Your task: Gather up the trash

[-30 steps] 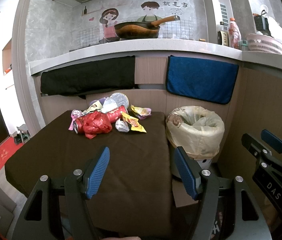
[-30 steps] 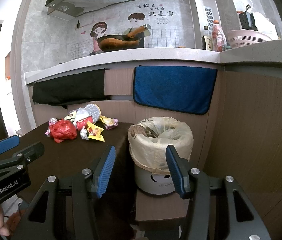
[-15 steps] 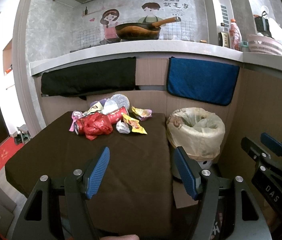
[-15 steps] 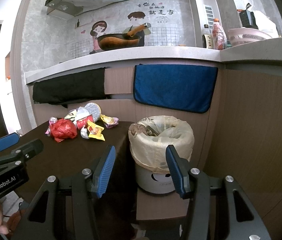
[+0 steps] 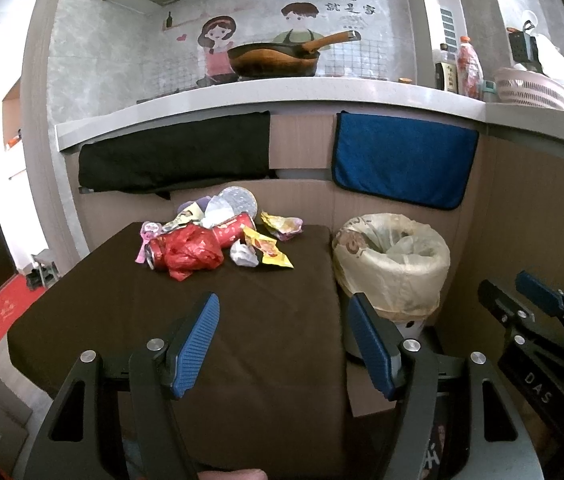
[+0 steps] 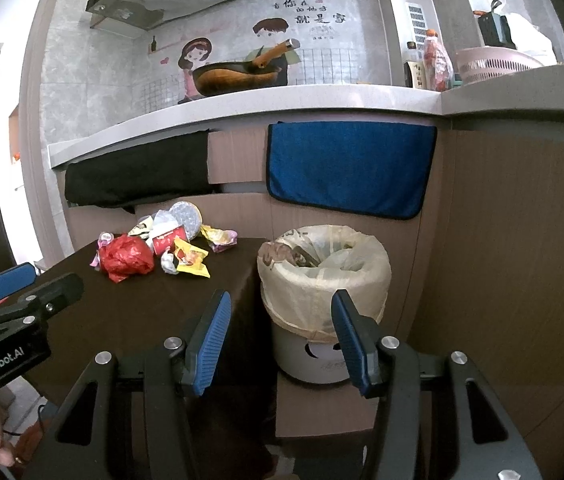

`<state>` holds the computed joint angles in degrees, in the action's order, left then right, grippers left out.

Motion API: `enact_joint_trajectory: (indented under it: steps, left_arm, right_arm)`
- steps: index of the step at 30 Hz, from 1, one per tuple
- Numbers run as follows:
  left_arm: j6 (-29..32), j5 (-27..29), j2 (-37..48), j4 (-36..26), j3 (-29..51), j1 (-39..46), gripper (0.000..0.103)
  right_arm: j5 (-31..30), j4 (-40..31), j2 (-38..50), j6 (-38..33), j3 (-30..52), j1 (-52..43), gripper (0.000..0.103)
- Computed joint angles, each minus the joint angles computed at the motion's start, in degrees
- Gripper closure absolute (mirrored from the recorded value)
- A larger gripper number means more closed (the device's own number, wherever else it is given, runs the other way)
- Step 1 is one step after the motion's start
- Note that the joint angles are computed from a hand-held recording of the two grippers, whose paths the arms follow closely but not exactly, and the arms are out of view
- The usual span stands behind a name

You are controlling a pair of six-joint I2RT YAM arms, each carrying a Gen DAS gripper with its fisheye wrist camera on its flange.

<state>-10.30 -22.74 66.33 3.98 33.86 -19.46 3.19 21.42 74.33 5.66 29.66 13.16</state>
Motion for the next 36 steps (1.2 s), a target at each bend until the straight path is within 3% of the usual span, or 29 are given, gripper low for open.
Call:
enact_joint_trajectory:
  steps: [3,7,12,20,24,29,36]
  left_arm:
    - [2.1,3.6,2.3,1.3,1.3,2.9,0.043]
    - [6.6,16.7,9.6,-0.3,7.0,12.7,0.052]
    - [12.1,20.7,19.1,3.3,12.6,23.3,0.055]
    - [9.6,38.4,45.6,-2.0,39.8,37.4,0.055]
    - [6.9,39.8,57.5,-5.8,55.3,38.1,0.055]
    - [6.7,40.5,71.7,-19.2,77.1,38.1,0.055]
    - [5.5,40.3,76.0,-19.5,81.1,38.9,0.055]
  right_arm:
    - [-1.4,0.3,2.8,-0.3,1.9,-0.8,0.053]
    - [-4.3,0.1,8.6,0.2,7.0,-1.0,0.053]
    - [-6.0,-1.6,19.1,-2.0,17.9,1.3,0.053]
    - [-8.1,-7.5,38.7,-4.5,40.0,4.1,0.053]
    - [-9.1,-13.8,47.4,-4.1,51.5,4.6,0.053]
    - [-9.2,-21.0,56.4,-4.9,64.9,5.2,0.053]
    - [-13.3,-34.8,69.8,-4.5,88.7,5.8,0.053]
